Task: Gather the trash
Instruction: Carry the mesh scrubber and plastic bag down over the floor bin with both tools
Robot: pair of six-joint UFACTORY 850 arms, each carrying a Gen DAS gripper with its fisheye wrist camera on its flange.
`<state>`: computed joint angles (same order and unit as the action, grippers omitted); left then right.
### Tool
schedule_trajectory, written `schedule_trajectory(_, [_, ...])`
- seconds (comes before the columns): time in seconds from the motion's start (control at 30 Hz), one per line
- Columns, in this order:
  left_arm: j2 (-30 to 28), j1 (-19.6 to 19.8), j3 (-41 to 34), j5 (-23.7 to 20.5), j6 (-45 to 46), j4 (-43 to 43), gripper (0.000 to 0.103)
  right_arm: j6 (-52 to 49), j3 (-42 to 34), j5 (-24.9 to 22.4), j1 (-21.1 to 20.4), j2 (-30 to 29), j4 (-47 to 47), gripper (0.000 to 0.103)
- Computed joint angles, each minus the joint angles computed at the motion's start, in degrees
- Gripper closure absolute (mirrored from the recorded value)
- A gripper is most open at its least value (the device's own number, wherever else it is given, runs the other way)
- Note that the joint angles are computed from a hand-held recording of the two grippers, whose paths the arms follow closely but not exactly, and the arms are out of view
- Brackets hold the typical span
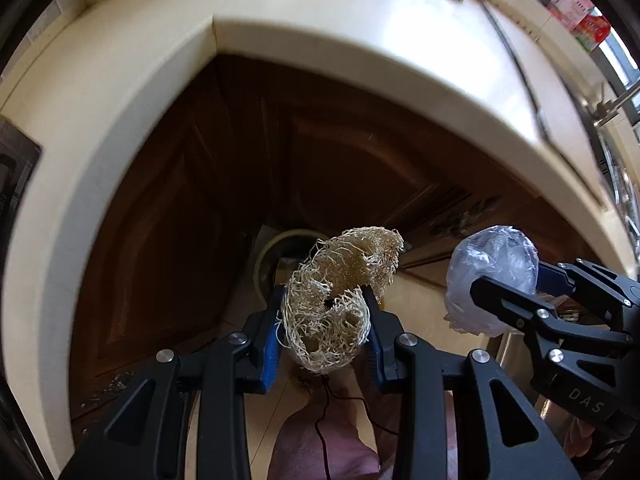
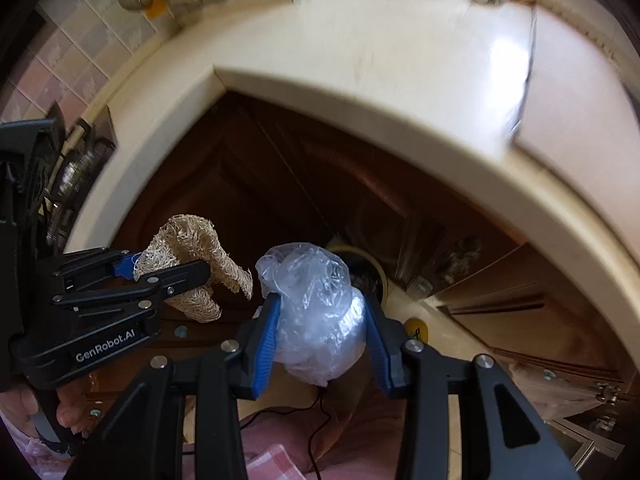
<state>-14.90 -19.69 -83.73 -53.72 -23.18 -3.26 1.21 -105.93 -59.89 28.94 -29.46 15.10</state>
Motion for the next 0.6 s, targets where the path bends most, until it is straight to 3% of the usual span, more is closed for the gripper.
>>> schedule_trajectory(0.23, [-2.7,0.4,4.6,5.1,0.3,-1.4,0.07,-2.0,3.9,1.8,0.6,-2.9,1.8,0.062])
schedule_trajectory(0.6, [-10.0,2.3,10.2,14.7,3.1,-6.1,0.068,-5.9,8.3,9.7,0.9,-10.1,4.1,0.062])
